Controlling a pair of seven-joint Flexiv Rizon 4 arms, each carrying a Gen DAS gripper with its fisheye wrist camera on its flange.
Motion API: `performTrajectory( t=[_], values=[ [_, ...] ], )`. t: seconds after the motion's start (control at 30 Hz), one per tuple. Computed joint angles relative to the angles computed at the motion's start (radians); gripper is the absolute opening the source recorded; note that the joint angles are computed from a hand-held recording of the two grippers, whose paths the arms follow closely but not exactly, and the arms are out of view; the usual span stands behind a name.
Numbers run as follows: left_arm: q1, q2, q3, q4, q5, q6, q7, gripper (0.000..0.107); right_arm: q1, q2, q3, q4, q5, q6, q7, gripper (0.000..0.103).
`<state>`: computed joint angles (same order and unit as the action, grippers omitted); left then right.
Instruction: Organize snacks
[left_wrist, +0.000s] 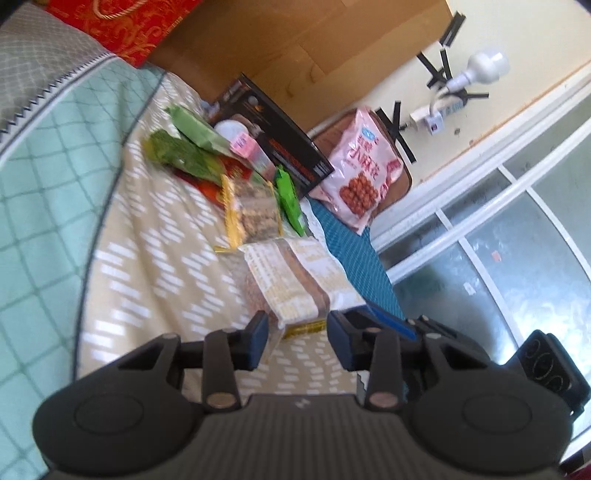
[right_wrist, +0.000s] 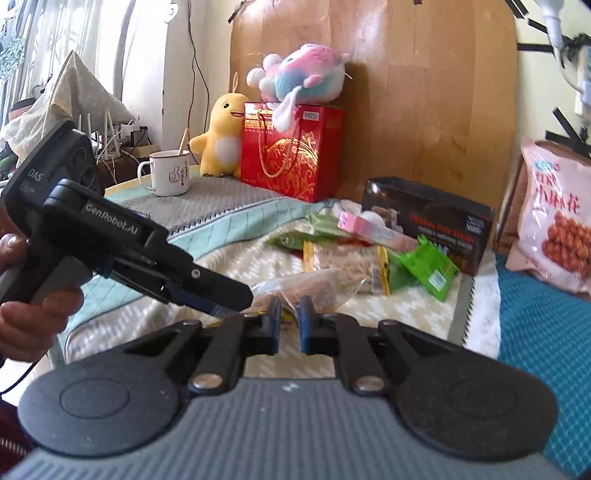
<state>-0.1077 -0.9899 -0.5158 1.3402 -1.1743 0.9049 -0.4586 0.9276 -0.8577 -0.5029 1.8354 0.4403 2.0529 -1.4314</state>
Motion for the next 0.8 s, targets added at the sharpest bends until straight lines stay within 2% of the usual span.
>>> performTrajectory(
  t=[0.17, 0.27, 0.37, 0.43, 0.5, 0.57, 0.63, 0.67, 0.73, 0.8],
  values=[
    [0.019, -0.005, -0.004, 0.006, -0.035, 0.009, 0.001, 0.035, -0.014, -0.008, 0.013, -0.056, -0.047, 0.0, -0.034, 0.013],
    [0.028, 0.003, -0.001, 0.023, -0.061, 0.036, 0.011, 0.037, -0.055, -0.022, 0.049, -0.111, -0.101, -0.01, -0.053, 0.013],
    [0.03, 0.026, 0.005, 0.057, -0.093, 0.092, 0.043, 0.036, -0.114, -0.039, 0.11, -0.181, -0.166, -0.027, -0.056, 0.013],
    [0.03, 0.051, 0.005, 0.093, -0.143, 0.168, 0.08, 0.036, -0.163, -0.051, 0.162, -0.23, -0.221, -0.056, -0.046, 0.014],
    [0.039, 0.071, 0.0, 0.121, -0.197, 0.208, 0.122, 0.038, -0.266, -0.054, 0.282, -0.279, -0.313, -0.094, -0.012, 0.015],
    [0.042, 0.099, -0.004, 0.153, -0.278, 0.251, 0.184, 0.038, -0.355, -0.066, 0.385, -0.314, -0.401, -0.098, 0.02, 0.024],
    [0.034, 0.126, 0.007, 0.173, -0.36, 0.28, 0.253, 0.038, -0.404, -0.062, 0.439, -0.317, -0.449, -0.089, 0.051, 0.03],
    [0.032, 0.137, 0.014, 0.18, -0.394, 0.283, 0.279, 0.038, -0.422, -0.057, 0.458, -0.309, -0.458, -0.065, 0.068, 0.038],
    [0.03, 0.15, 0.029, 0.185, -0.446, 0.266, 0.308, 0.042, -0.421, -0.047, 0.438, -0.287, -0.429, -0.024, 0.098, 0.052],
    [0.021, 0.156, 0.047, 0.181, -0.472, 0.247, 0.313, 0.045, -0.424, -0.042, 0.421, -0.277, -0.393, -0.01, 0.132, 0.058]
  ],
)
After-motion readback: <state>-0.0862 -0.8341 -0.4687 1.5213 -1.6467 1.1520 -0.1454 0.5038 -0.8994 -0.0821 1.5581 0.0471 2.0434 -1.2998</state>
